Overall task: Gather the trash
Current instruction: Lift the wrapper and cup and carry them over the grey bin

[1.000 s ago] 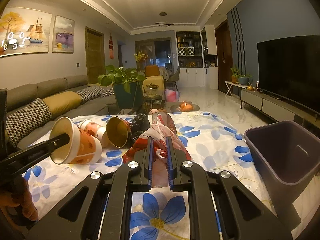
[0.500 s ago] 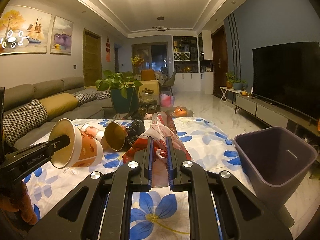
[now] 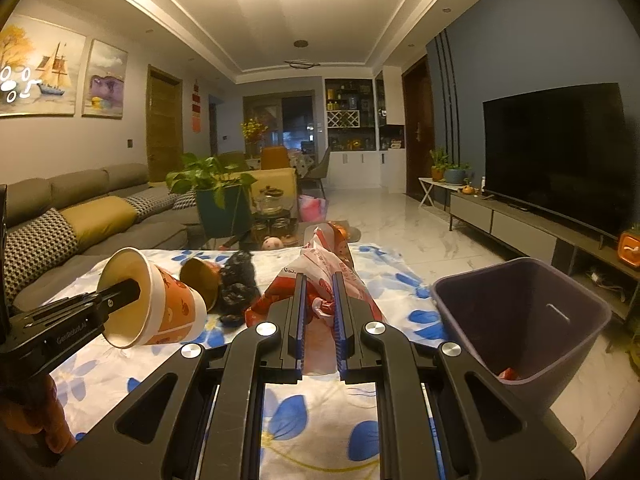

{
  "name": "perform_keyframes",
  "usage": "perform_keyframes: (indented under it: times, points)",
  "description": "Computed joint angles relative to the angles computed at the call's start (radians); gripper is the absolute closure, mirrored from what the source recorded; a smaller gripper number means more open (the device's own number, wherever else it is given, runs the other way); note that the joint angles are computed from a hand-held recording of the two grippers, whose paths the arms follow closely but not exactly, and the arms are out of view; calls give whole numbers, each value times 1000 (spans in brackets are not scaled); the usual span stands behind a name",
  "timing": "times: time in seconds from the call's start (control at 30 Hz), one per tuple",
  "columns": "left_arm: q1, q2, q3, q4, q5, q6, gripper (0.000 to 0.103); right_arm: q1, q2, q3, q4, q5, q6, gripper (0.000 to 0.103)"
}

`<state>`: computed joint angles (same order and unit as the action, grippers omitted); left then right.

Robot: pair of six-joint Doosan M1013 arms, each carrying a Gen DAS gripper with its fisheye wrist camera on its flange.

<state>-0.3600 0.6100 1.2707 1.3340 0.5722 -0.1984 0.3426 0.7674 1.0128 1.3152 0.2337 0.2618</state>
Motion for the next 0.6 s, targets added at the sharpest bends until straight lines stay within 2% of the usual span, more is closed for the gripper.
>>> perform_keyframes:
  times: [0.3, 0.5, 0.6]
  points:
    - [-5, 38, -68, -35, -41, 81, 98, -22, 4, -5, 18, -57, 3, 90]
    - [-12, 78, -146, -80, -82, 174, 98, -42, 8, -11, 33, -128, 6, 90]
    - [-14, 109, -205, -128, -117, 246, 98, -53, 15, -24, -22, -169, 68, 90]
